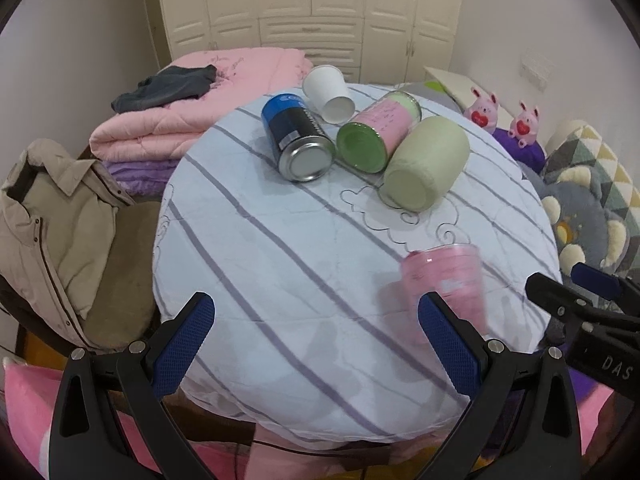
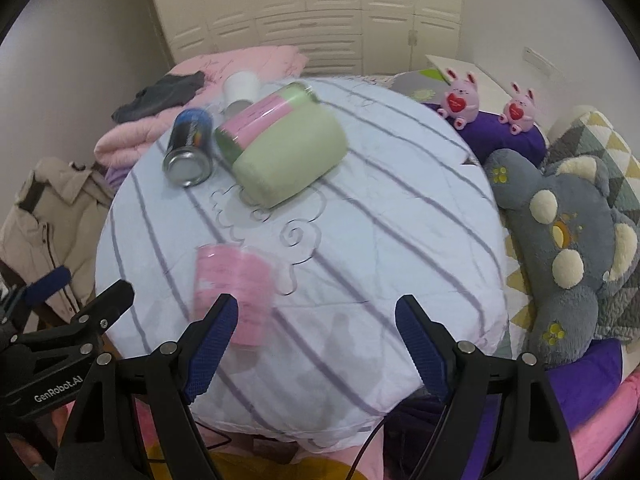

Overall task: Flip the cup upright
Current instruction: 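Release the pink cup from the right gripper in front of the left gripper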

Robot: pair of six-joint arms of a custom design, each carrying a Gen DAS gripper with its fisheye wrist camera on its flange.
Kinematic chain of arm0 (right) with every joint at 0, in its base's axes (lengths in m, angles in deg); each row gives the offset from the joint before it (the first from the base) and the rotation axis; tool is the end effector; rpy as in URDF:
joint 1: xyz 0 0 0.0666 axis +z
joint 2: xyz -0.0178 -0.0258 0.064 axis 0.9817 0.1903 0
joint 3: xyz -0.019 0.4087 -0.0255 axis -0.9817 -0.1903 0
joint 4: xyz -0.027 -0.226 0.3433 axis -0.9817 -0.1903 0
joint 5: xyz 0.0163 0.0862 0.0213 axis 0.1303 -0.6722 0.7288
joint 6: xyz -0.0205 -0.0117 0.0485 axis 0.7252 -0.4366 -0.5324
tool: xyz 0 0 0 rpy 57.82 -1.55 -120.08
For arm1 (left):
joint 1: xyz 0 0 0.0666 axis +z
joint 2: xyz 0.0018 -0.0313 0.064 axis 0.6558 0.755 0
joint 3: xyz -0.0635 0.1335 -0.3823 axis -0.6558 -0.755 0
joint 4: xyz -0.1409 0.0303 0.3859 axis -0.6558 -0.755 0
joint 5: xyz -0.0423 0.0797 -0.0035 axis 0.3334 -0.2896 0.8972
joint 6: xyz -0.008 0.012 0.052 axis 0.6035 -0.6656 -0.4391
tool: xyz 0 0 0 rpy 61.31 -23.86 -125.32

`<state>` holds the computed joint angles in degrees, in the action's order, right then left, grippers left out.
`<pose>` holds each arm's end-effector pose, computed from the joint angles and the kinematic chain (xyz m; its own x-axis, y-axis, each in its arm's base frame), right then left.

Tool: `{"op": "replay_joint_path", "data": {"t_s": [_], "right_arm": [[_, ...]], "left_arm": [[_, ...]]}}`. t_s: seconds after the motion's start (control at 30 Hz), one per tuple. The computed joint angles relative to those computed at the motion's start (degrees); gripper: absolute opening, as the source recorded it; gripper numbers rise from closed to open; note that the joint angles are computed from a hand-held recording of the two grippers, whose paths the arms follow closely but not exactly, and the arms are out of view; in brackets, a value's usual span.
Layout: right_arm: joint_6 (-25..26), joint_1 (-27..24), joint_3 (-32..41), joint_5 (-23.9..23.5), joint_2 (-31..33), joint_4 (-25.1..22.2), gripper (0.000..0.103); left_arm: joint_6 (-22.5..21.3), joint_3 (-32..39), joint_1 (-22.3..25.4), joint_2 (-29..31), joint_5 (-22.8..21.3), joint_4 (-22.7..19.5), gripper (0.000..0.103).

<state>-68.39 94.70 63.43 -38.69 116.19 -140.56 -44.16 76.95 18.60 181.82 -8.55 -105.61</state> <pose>0.6187 0.1730 0.4488 -0.8391 -0.0409 -0.5425 -0.1124 0.9887 0.0993 0.5898 -0.2335 0.4406 -0.8061 -0.0615 -0.5886 -0.0686 0.9976 -0.0104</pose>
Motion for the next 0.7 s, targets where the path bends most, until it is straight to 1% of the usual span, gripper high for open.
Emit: {"op": "replay_joint_path", "data": {"t_s": [0.23,0.33,0.37,0.5,0.57,0.7], "right_arm": [[-1.8,-3.4,0.3,-2.9,0.8,-0.5,0.082],[-2.3,-4.9,0.8,-4.2,1.6,-1.0,0.082],[-2.5,-5.4,0.9,-4.6,1.7,-1.2,0.082],[-2.3,-6.7,1.0,-4.9,2.2,-1.9,0.082],[-2.4,-7.3,1.2,-4.8,2.4,-2.1,0.082],[-2.5,-8.4,1.6,-5.5,3.3,-2.8,0.082]], "left_arm": [[1.6,6.1,-1.9,3.9,1.6,-4.8,0.103],[1.9,10.3,-2.8,6.8,1.6,-7.6,0.103],[2.3,12.4,-3.1,8.1,1.6,-9.2,0.103],[3.7,17.4,-3.5,11.7,3.5,-12.6,0.103],[4.3,19.6,-3.7,13.4,3.7,-14.7,0.103],[5.4,22.2,-3.8,15.5,4.6,-16.8,0.103]]}}
